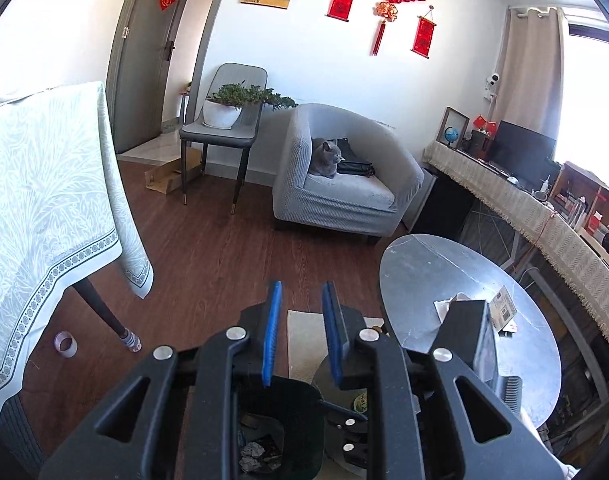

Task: Collect trash
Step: 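Move both tools back over the table toward the remaining paper trash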

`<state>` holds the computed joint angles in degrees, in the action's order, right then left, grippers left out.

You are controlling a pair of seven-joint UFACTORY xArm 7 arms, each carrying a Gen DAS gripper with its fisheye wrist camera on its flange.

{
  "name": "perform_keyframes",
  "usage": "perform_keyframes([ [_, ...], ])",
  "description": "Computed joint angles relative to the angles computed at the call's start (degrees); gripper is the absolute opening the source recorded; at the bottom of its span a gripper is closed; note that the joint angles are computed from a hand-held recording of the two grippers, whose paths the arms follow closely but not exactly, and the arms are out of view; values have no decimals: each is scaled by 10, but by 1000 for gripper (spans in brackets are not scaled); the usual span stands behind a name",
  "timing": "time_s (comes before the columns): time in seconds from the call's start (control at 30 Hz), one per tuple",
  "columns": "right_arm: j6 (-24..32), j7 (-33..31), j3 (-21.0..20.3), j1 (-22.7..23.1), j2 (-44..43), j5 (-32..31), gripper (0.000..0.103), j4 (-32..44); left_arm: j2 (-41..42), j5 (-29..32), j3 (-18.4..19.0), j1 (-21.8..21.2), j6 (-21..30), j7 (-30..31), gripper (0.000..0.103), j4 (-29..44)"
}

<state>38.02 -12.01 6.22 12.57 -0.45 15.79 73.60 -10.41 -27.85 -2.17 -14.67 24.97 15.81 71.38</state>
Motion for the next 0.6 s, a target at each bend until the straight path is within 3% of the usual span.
perform_keyframes([
  [0.2,-33,5,-20,-19,-63,-2,38,-43,11,22,-24,-15,-7,-24,24,16],
  [0.6,-34,6,-75,-71,-152,-13,38,-114,58,74,-63,-47,-1,-69,38,47],
])
